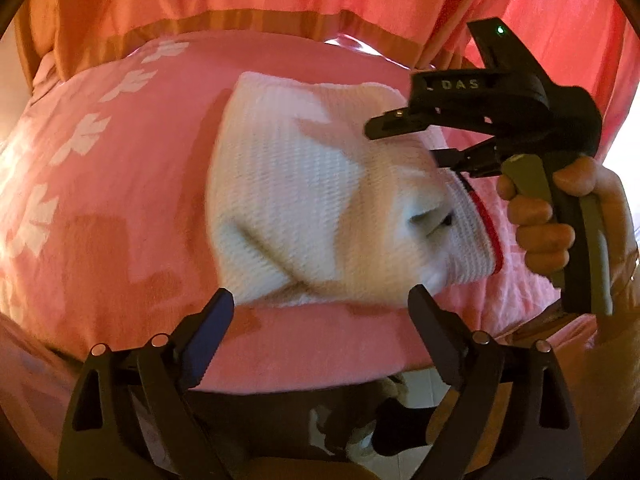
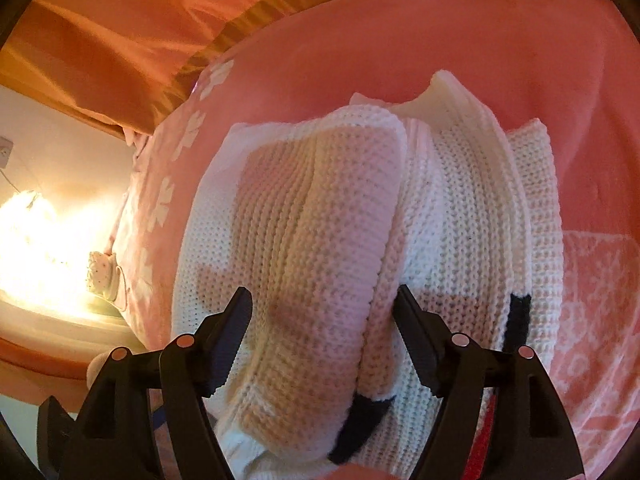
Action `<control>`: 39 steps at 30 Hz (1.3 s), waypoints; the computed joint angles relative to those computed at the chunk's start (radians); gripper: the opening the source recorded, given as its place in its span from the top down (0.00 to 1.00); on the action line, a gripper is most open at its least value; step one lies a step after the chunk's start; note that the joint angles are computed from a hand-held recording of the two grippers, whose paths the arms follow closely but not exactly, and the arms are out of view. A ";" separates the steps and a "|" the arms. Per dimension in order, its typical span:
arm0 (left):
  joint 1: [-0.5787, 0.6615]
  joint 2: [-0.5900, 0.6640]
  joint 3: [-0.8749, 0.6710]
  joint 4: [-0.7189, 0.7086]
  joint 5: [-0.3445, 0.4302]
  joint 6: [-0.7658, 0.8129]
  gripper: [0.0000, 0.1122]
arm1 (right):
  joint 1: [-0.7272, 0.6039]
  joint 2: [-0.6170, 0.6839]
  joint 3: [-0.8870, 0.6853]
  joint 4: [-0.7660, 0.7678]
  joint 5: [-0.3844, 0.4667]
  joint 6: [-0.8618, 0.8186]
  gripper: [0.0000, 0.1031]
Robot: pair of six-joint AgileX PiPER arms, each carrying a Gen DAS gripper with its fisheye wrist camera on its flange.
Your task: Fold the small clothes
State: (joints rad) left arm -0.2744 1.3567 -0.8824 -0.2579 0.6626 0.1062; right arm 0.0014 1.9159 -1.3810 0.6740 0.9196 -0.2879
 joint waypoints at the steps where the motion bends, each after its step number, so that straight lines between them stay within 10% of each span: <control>1: 0.019 -0.016 0.013 -0.004 0.007 0.014 0.23 | 0.009 0.001 -0.002 -0.012 -0.003 0.003 0.31; 8: 0.149 -0.084 0.070 -0.013 0.046 0.095 0.23 | 0.075 -0.025 0.014 -0.096 -0.052 0.050 0.35; 11: 0.156 -0.079 0.085 -0.046 0.036 0.135 0.22 | 0.084 -0.020 0.008 -0.098 -0.071 0.069 0.77; 15: 0.101 -0.029 0.101 -0.126 -0.048 0.224 0.24 | 0.036 -0.044 -0.050 0.066 0.019 0.000 0.84; 21: 0.082 0.037 0.058 -0.156 -0.073 0.242 0.29 | -0.053 -0.163 -0.138 0.172 0.137 -0.046 0.85; 27: 0.102 0.097 0.040 -0.188 -0.095 0.265 0.29 | -0.093 -0.046 -0.022 -0.201 0.044 0.137 0.75; 39: 0.029 0.103 0.064 -0.159 -0.161 0.313 0.27 | -0.143 -0.376 0.500 0.150 -0.049 -0.215 0.46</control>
